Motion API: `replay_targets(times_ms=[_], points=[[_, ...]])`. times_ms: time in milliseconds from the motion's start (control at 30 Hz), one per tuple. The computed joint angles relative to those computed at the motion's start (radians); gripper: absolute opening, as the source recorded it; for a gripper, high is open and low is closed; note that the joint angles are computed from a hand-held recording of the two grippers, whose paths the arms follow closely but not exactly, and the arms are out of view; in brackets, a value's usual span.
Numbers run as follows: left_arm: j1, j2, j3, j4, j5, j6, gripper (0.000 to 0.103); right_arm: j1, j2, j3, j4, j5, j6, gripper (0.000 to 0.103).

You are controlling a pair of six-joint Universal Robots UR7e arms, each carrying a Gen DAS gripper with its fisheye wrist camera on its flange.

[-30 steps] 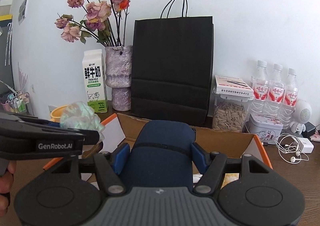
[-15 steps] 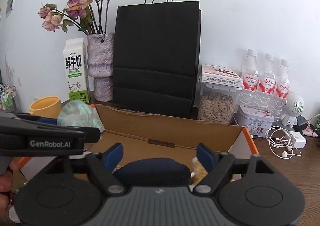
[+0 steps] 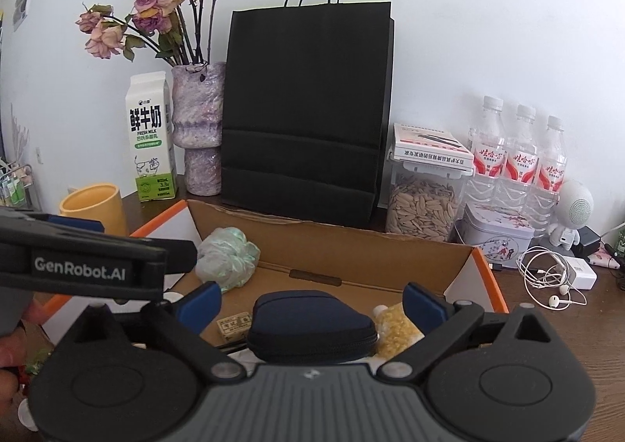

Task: Organize objects
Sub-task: 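Open the right gripper to drop the pouch while left releases the plastic bag, then lift both open grippers out of the box back toward the table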

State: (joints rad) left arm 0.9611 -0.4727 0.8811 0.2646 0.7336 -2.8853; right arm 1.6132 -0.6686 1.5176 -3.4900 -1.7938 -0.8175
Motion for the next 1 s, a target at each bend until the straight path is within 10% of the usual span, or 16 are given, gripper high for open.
replay_targets(times_ms=[1000], points=[[-0.137,-0.254,0.493,-0.131,-0.148,-0.192,0.103,-0.009,-0.204,0.407,-0.223,0.024,0.005,0.103]])
